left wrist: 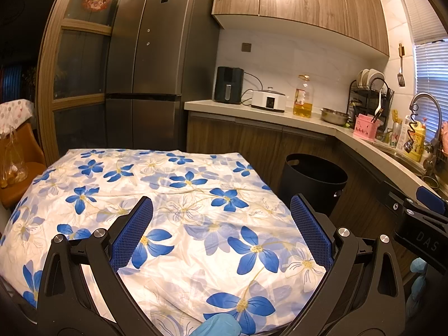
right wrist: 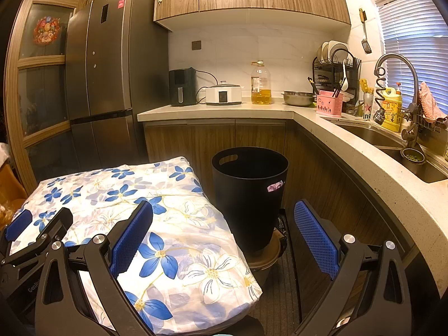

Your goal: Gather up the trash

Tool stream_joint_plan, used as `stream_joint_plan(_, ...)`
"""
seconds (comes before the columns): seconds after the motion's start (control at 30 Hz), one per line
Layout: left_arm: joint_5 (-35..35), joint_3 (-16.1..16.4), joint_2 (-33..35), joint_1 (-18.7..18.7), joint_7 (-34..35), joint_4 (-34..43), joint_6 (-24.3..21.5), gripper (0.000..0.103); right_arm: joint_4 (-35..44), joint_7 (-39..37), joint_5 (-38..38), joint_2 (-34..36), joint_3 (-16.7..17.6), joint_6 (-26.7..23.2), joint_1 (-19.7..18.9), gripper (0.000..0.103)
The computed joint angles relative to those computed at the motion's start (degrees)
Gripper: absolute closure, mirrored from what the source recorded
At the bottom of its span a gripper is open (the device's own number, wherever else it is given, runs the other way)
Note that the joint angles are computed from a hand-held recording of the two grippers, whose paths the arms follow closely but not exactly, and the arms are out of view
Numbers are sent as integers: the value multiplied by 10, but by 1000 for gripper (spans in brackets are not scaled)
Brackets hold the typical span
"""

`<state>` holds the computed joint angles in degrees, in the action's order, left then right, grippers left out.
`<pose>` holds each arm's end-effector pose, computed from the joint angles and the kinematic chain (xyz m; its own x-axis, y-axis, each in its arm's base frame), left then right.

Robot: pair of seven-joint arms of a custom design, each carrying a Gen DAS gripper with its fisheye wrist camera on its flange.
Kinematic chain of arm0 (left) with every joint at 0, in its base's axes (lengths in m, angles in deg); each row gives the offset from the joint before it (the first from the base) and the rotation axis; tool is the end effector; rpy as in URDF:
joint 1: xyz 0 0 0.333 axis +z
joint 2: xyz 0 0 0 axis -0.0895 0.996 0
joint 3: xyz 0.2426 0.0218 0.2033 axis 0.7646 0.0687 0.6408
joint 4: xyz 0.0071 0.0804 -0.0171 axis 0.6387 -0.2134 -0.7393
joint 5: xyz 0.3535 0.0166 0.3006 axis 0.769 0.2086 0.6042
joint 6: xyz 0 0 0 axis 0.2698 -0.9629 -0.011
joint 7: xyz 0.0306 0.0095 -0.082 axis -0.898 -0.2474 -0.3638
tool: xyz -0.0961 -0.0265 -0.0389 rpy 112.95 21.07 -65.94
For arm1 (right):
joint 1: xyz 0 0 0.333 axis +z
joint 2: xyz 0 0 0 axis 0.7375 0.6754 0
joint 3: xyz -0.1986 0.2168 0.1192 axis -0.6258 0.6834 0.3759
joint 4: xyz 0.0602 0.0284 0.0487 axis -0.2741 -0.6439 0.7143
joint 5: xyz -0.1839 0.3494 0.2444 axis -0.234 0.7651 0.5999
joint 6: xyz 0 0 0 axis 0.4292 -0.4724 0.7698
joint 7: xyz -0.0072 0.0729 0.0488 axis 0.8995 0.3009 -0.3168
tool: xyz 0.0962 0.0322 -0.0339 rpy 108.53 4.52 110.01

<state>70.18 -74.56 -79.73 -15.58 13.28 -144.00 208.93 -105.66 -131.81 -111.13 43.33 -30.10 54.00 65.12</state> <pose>0.4652 -0.0932 0.5189 -0.1596 -0.9822 0.0994 -0.3484 -0.0382 -0.9366 0.4250 0.3302 0.5367 -0.2828 -0.9584 -0.0385 -0.3476 0.1398 -0.9272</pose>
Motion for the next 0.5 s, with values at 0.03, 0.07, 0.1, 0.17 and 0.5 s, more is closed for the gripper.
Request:
stream_joint_plan(0.03,0,-1,0,1,0,0,1,6,0,-1,1,0,0,-1,0,6)
stream_joint_plan(0.07,-1,-3,1,2,-1,1,0,6,2,-2,1,1,0,-2,0,6)
stream_joint_plan(0.1,-1,-3,0,2,-1,0,0,6,2,-1,0,1,0,-1,0,6)
stream_joint_plan(0.17,-1,-3,1,3,-2,1,-1,6,4,-1,0,3,0,-2,0,6)
stream_joint_plan(0.5,2,0,0,1,-2,0,0,6,4,0,0,3,0,-3,1,6)
